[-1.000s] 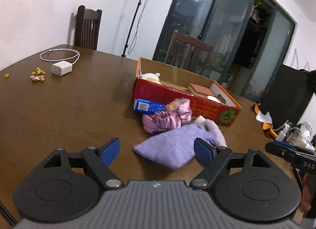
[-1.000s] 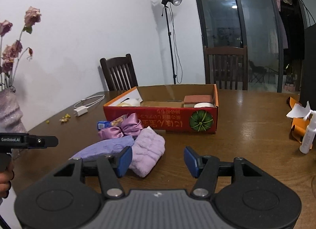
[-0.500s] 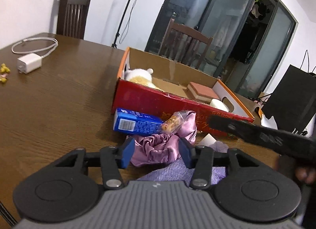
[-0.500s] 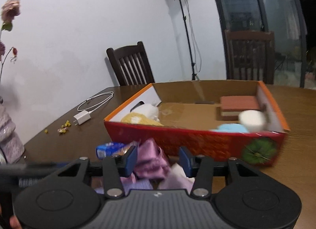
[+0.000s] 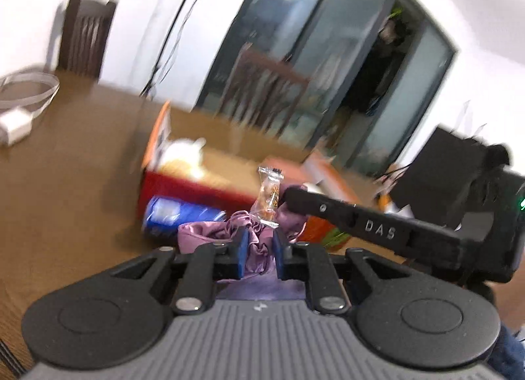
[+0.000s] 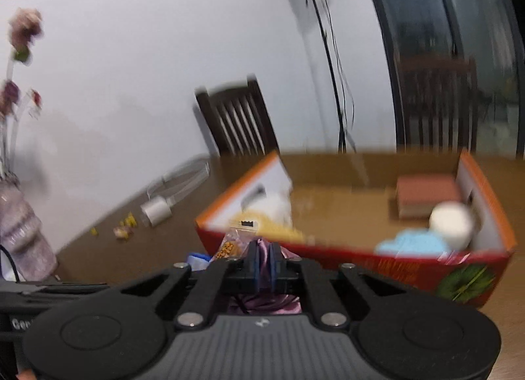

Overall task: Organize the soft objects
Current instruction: 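Close both grippers on the pink satin scrunchie and lift it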

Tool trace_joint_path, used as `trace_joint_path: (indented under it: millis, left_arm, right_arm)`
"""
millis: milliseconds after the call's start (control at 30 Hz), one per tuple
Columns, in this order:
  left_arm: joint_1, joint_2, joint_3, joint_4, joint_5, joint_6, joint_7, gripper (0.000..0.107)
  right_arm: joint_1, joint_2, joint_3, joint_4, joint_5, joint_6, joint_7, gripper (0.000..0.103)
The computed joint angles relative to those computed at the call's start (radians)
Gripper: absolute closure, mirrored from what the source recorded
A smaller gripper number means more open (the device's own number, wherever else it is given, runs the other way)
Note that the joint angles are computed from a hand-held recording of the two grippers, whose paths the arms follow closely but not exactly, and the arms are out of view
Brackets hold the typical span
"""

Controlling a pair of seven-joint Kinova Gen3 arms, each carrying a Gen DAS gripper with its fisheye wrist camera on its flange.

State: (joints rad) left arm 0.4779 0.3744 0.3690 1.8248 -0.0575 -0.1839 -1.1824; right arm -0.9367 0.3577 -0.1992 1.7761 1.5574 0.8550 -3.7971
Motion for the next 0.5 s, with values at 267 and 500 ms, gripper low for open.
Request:
trace_joint_path:
  millis: [267,500]
  left_arm:
    - [-0.207,-0.073,0.285,0.116,-0.249,0.008,0.233,0.091]
    - [0.097,-0.081,0.032,0.136,-0.052,0.081,0.094,0.079]
  right_arm:
    - [-0.064,-0.152,-0.109,0.157,-0.087,0.102,-0.178,0.097]
    - [-0.190,-0.109,-0.168,0.223,-0.225,0.208,-0.366,0.097]
